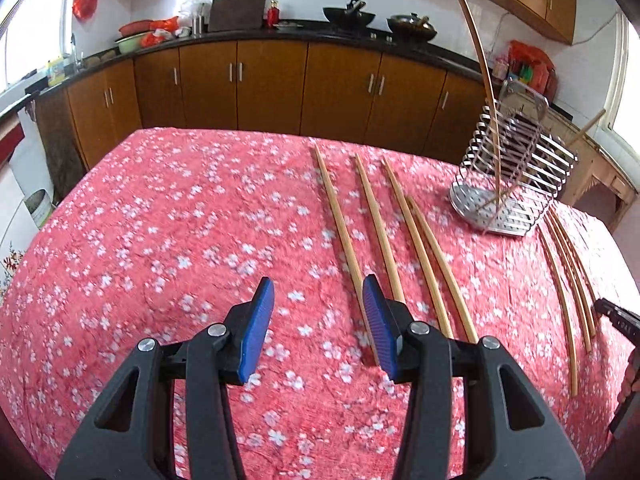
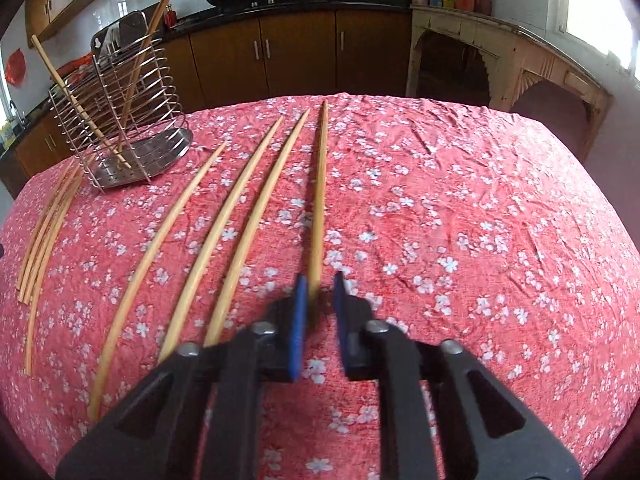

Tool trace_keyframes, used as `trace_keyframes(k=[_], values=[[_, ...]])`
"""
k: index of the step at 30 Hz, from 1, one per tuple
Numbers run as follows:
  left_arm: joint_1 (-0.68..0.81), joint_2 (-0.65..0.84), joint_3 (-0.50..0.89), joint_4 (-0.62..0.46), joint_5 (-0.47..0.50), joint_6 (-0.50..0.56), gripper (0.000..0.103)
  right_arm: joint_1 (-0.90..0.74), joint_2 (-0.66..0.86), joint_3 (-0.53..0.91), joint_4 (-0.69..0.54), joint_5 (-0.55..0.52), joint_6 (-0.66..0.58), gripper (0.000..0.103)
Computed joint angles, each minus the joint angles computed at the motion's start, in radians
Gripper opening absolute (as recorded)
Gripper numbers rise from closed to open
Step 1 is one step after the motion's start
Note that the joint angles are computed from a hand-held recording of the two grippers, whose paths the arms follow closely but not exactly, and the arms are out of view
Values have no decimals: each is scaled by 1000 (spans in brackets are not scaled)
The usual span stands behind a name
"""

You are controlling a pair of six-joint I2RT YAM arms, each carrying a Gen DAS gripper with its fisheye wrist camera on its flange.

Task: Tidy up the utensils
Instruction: 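Grasp a chopstick with the right tool while the left tool grasps another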

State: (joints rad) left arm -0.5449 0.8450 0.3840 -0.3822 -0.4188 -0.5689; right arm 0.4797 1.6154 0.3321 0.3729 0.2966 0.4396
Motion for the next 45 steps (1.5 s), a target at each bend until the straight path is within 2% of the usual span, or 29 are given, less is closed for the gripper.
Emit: trace_keyframes(k=[2, 5, 14, 15, 27, 39, 41, 43, 45], values=[[-18, 33, 3, 12, 6, -9, 47, -25, -3, -8, 13, -30, 5, 8], [-46, 90, 14, 29, 1, -18, 46, -18, 1, -9, 17, -15, 3, 8], [-75, 275, 59, 81, 4, -37, 26, -19, -37, -37, 15, -14, 1, 8], [-78, 280, 59, 79, -2, -37, 23, -17, -32, -34, 16, -12, 4, 8], [-104, 362, 104, 80, -41, -61, 23, -23, -34, -35, 17, -17, -2, 8], [-88, 327, 87, 73, -26, -52, 23, -20, -34, -36, 15, -12, 0, 8], [-94, 335, 95, 63, -38, -60, 20, -14, -30, -32, 12, -5, 4, 8], [-96, 342, 100, 54, -49, -72, 12, -15, -30, -32, 13, -7, 5, 8], [-93, 336, 100, 52, -45, -79, 8, -17, -30, -33, 18, -14, 7, 8]])
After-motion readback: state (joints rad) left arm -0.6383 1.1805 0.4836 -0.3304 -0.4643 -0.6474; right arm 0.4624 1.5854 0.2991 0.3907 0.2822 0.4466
